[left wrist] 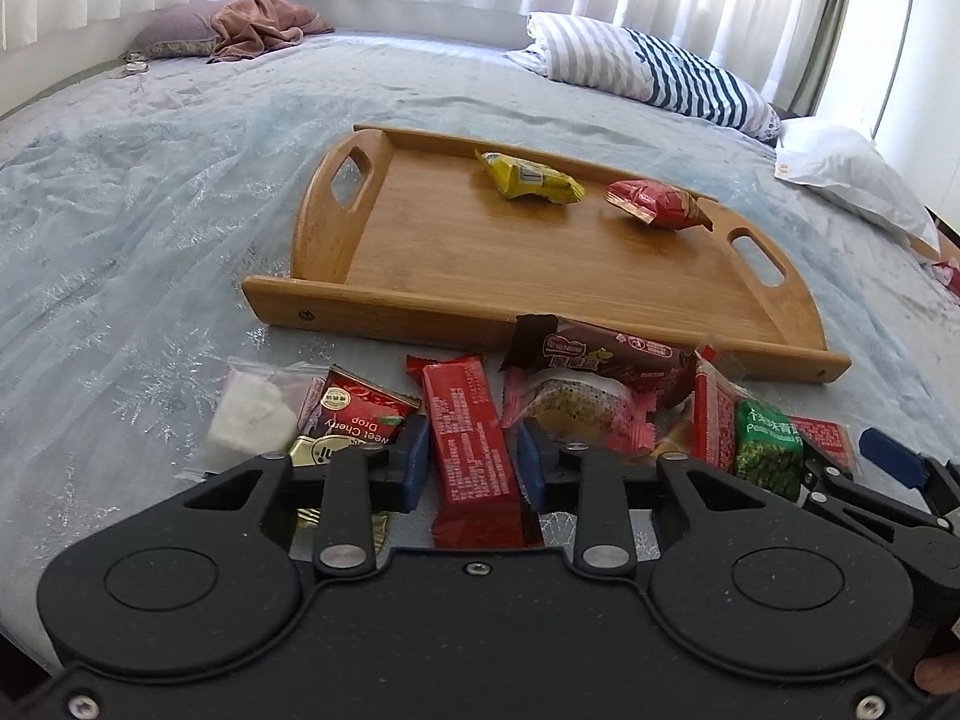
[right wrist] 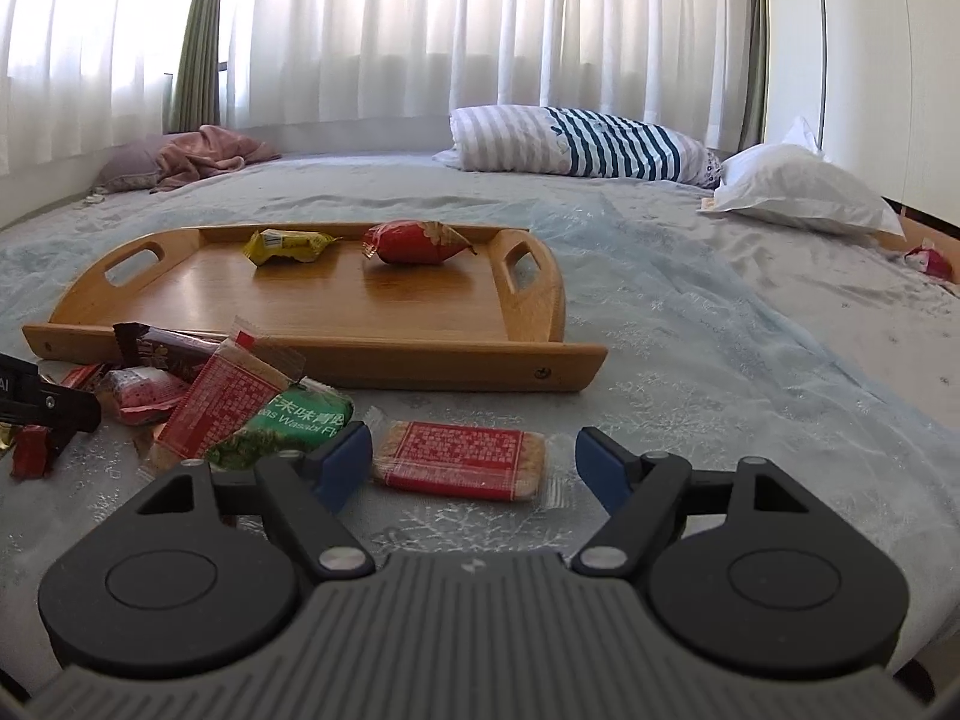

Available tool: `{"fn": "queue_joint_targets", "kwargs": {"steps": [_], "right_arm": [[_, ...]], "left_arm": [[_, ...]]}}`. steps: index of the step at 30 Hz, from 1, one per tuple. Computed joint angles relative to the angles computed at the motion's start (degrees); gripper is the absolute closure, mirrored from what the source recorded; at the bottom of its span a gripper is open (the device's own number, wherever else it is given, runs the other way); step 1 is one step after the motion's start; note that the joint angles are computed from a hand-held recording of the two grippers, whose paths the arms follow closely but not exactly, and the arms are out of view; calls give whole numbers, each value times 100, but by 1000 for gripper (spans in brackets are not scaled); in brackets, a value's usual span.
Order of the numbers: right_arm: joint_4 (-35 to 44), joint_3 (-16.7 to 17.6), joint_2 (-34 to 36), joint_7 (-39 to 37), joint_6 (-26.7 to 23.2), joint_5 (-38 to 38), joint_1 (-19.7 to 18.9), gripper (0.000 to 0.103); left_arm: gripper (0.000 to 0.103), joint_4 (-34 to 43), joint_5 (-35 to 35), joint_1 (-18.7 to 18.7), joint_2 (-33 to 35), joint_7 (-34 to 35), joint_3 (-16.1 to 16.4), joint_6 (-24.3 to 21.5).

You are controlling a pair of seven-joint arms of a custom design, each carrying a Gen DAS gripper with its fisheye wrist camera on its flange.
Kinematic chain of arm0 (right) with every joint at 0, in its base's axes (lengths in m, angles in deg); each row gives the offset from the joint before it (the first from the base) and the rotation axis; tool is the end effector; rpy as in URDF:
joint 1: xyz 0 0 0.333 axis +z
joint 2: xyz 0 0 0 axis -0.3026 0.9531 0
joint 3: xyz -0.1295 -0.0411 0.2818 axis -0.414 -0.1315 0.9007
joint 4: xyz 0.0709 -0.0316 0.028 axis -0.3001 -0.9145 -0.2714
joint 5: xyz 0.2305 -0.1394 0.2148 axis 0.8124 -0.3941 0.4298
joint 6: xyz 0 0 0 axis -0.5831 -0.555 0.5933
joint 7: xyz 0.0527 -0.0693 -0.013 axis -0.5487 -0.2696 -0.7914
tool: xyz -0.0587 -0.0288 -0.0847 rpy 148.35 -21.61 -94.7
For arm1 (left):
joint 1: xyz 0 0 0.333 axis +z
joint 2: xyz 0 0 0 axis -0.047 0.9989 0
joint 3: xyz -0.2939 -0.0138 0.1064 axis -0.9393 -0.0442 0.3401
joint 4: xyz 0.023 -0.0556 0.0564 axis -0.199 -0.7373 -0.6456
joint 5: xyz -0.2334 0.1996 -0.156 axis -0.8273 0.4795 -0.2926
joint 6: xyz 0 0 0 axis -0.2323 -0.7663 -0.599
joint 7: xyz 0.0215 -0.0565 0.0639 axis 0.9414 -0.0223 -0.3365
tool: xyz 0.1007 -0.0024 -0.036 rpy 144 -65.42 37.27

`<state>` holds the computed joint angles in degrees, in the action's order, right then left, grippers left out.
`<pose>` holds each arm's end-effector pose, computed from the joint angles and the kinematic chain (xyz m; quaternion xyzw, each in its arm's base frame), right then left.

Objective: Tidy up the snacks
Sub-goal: 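Grasp the red wafer bar with the left tool while the right tool approaches the red-and-white biscuit pack, then grasp the red-and-white biscuit pack with the right tool while the left tool lifts the red bar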

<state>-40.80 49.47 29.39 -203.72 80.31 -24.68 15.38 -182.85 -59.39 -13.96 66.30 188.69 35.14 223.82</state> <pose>0.3966 0.3356 0.4092 -0.5124 0.6841 -0.4247 0.2984 0.4802 -0.0980 0.4635 -0.5916 0.6936 -0.3633 0.1919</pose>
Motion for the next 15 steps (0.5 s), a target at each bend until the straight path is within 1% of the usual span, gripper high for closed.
{"fn": "queue_joint_targets", "kwargs": {"steps": [3, 7, 11, 13, 15], "right_arm": [[23, -25, -10, 57, 99, 175, -35, 17], [3, -70, -68, 126, 383, 381, -129, 17], [73, -52, -29, -50, 338, 479, -130, 17], [69, -56, -42, -135, 353, 496, -131, 19], [-3, -74, -122, -137, 496, 489, -164, 27]], "left_arm": [[77, -7, -42, -18, -14, 53, 2, 39], [77, -55, 91, -20, -41, 9, -7, 111], [77, -124, 252, -49, -63, -89, 4, 183], [77, -123, 266, -69, -66, -108, 27, 174], [77, -109, 200, -107, -80, -29, 55, 155]]}}
